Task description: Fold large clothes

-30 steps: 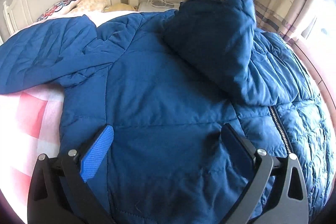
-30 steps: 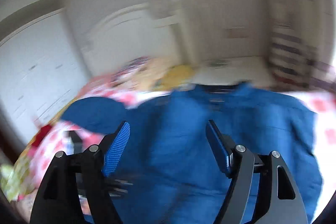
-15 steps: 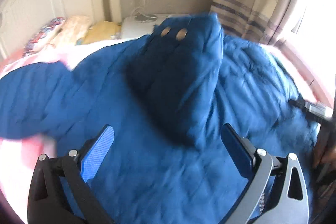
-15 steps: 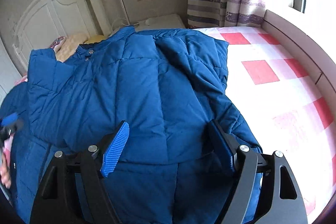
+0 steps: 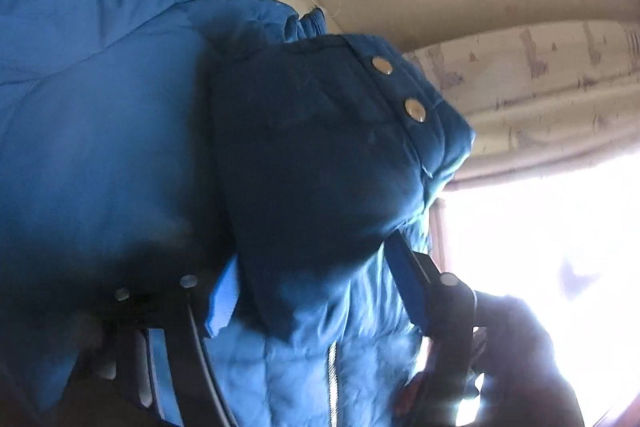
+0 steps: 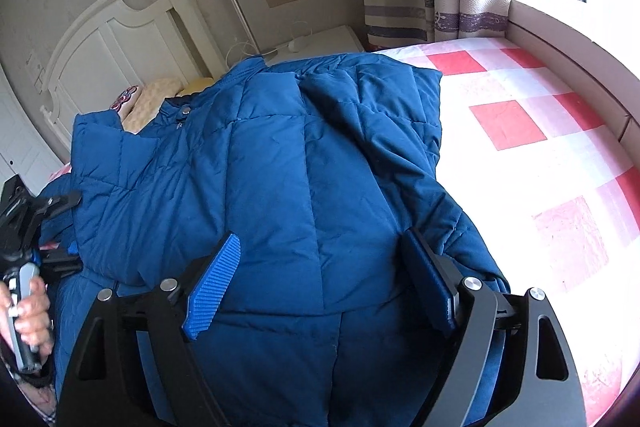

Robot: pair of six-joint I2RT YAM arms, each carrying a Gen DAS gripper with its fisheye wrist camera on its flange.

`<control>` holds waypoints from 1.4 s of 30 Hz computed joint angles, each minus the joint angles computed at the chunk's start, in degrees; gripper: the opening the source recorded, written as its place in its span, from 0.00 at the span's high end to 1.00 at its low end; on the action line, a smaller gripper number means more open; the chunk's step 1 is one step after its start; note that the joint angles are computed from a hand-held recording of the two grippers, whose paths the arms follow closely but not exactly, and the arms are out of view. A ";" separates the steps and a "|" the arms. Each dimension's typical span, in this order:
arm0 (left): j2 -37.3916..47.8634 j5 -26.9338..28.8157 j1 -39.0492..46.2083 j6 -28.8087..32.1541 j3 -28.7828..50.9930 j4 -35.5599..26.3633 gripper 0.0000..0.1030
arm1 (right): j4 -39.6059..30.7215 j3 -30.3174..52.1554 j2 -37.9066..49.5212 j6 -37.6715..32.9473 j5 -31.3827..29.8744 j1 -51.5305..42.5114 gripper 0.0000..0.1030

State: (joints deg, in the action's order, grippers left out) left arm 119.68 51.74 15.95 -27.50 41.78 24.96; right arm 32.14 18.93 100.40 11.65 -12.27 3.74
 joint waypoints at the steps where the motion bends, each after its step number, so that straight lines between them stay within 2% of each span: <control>1: 1.64 1.99 0.46 -2.02 1.12 2.17 0.39 | 0.06 -0.03 -0.02 0.03 -0.13 -0.07 0.23; 2: 3.55 4.54 1.44 -3.79 2.12 4.00 0.49 | 0.33 -0.15 0.09 -0.04 -0.29 -0.22 0.23; 3: 6.25 7.28 1.77 -9.36 2.62 8.83 0.62 | 0.46 -0.22 0.08 -0.05 -0.45 -0.34 0.23; 5: 3.97 4.76 1.68 -14.42 -1.75 15.19 0.74 | 1.05 -0.45 0.29 -0.19 -1.06 -0.83 0.23; 6: -1.35 0.71 1.35 -12.82 -7.59 20.32 0.77 | 1.43 -0.68 0.29 -0.19 -1.54 -1.18 0.23; 7: -8.55 -4.62 0.20 -9.63 -12.56 20.48 0.78 | 1.76 -0.84 0.33 -0.19 -1.93 -1.46 0.23; 9: -22.95 -17.71 -5.61 -0.24 -25.58 31.40 0.78 | 2.07 -1.02 0.36 -0.20 -2.55 -1.91 0.23; 10: -30.15 -22.16 -8.35 4.25 -29.50 30.64 0.73 | 2.06 -1.03 0.33 -0.03 -2.48 -1.82 0.23; 11: -36.21 -23.03 -9.48 6.98 -31.55 27.01 0.52 | 1.94 -0.97 0.33 -0.07 -2.39 -1.75 0.23; 12: -39.38 -20.96 -9.11 8.33 -31.73 22.29 0.16 | 1.87 -0.92 0.34 -0.12 -2.41 -1.76 0.22; 13: -39.68 -19.52 -8.29 8.90 -30.87 18.45 0.03 | 1.88 -0.91 0.36 -0.19 -2.55 -1.87 0.22; 14: -37.09 -18.86 -6.83 8.40 -29.99 17.53 0.02 | 1.96 -0.94 0.36 -0.17 -2.65 -1.92 0.22; 16: -28.00 -16.54 -3.64 6.87 -27.40 19.41 0.02 | 2.19 -1.09 0.32 -0.16 -2.83 -2.06 0.22; 17: -22.35 -13.42 -0.08 4.21 -24.82 19.03 0.03 | 2.26 -1.15 0.27 -0.18 -2.79 -2.05 0.22; 19: -11.39 -4.49 6.11 -3.37 -21.15 24.33 0.03 | 2.16 -1.20 0.14 -0.11 -2.52 -1.89 0.22; 22: -4.07 -1.50 12.79 -11.43 -19.27 30.00 0.08 | 2.04 -1.12 0.10 -0.12 -2.45 -1.84 0.22; 23: -3.81 -1.17 13.77 -12.04 -18.67 29.66 0.08 | 2.04 -1.12 0.10 -0.12 -2.45 -1.84 0.22; 25: -5.55 -3.01 13.52 -10.27 -17.67 25.70 0.12 | 1.96 -1.07 0.14 -0.17 -2.46 -1.88 0.22; 26: -6.78 -5.56 12.96 -8.07 -16.91 22.34 0.27 | 1.95 -1.08 0.10 -0.14 -2.45 -1.86 0.22; 27: -7.90 -8.33 12.39 -6.57 -17.15 20.56 0.70 | 1.95 -1.09 0.06 -0.14 -2.42 -1.86 0.22; 28: -8.70 -11.51 11.62 -3.11 -16.52 17.50 0.81 | 1.98 -1.12 0.05 -0.08 -2.43 -1.86 0.22; 29: -11.85 -14.81 10.08 1.92 -16.90 14.68 0.82 | 2.03 -1.13 0.07 -0.09 -2.49 -1.92 0.22; 32: -21.49 -24.72 4.56 11.99 -22.82 16.62 0.84 | 2.08 -1.16 0.09 0.01 -2.38 -1.79 0.22; 33: -25.79 -30.66 0.76 16.84 -25.00 16.76 0.83 | 1.96 -1.10 0.11 -0.06 -2.30 -1.76 0.22; 34: -29.10 -37.53 -3.24 20.89 -25.51 14.23 0.83 | 1.92 -1.12 0.05 -0.08 -2.24 -1.74 0.22; 35: -30.60 -43.92 -6.15 22.22 -23.55 8.11 0.78 | 1.87 -1.14 0.01 -0.15 -2.22 -1.76 0.22; 36: -29.81 -45.78 -6.31 21.53 -21.12 2.32 0.72 | 1.84 -1.17 -0.02 -0.21 -2.27 -1.84 0.22; 37: -28.83 -44.78 -4.76 20.73 -19.43 -1.55 0.65 | 1.84 -1.17 -0.02 -0.21 -2.27 -1.84 0.22; 38: -26.69 -44.61 -2.45 18.47 -16.47 -6.73 0.48 | 1.84 -1.17 -0.02 -0.21 -2.27 -1.84 0.22; 39: -26.52 -45.59 -1.42 17.03 -15.80 -8.40 0.34 | 1.72 -1.17 -0.08 -0.26 -2.18 -1.79 0.22; 41: -30.70 -52.46 -1.17 14.21 -17.34 -8.30 0.27 | 1.51 -1.11 -0.15 -0.34 -1.95 -1.65 0.21; 42: -35.63 -55.55 -1.50 14.46 -20.00 -5.22 0.19 | 1.32 -1.04 -0.22 -0.35 -1.79 -1.52 0.21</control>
State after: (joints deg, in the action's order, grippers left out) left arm 84.05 -3.81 14.45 -13.04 21.78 19.75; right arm 33.47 17.89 100.18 11.30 -14.06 2.22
